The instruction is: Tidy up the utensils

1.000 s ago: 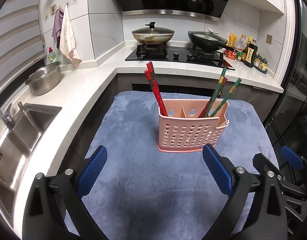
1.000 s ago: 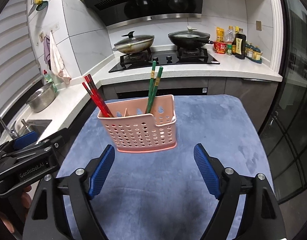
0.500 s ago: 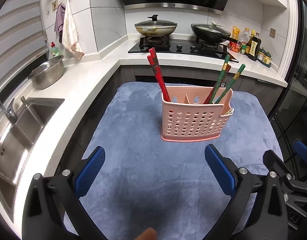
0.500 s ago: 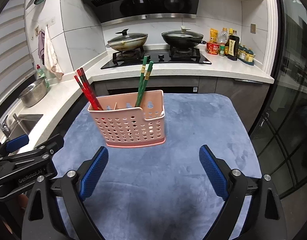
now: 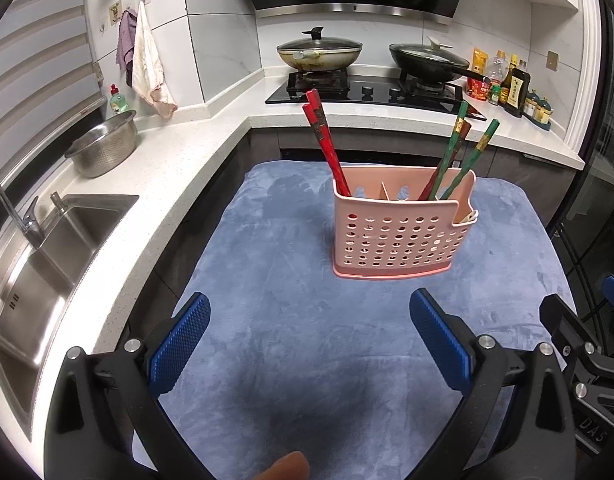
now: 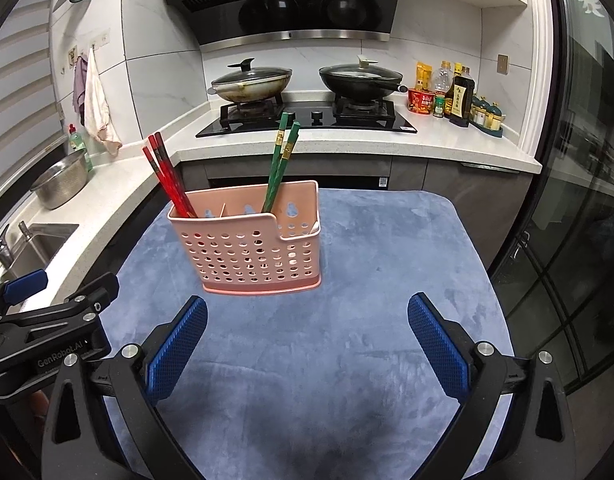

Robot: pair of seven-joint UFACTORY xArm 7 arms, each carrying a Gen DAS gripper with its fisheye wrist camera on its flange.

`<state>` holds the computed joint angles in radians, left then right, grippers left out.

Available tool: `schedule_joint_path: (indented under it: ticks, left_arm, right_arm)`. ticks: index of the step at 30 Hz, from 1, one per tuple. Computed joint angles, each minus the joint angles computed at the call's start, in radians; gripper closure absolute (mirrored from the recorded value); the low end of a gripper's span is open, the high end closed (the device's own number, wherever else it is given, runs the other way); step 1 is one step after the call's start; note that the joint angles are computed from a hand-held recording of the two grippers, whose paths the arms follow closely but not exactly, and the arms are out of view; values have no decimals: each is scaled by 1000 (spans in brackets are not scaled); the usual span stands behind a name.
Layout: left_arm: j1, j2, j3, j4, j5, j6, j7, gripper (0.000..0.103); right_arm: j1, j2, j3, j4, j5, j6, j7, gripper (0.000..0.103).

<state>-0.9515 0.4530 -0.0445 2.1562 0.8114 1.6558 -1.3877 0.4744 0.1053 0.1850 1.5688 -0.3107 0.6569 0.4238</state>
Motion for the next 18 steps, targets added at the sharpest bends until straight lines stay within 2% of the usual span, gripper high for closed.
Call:
schedule_joint_path:
  ticks: [18]
  left_arm:
    - [-10,22,10,26,-7,27,3,8]
  right_arm:
    - [-7,-5,1,-20,22,-3,-11,7]
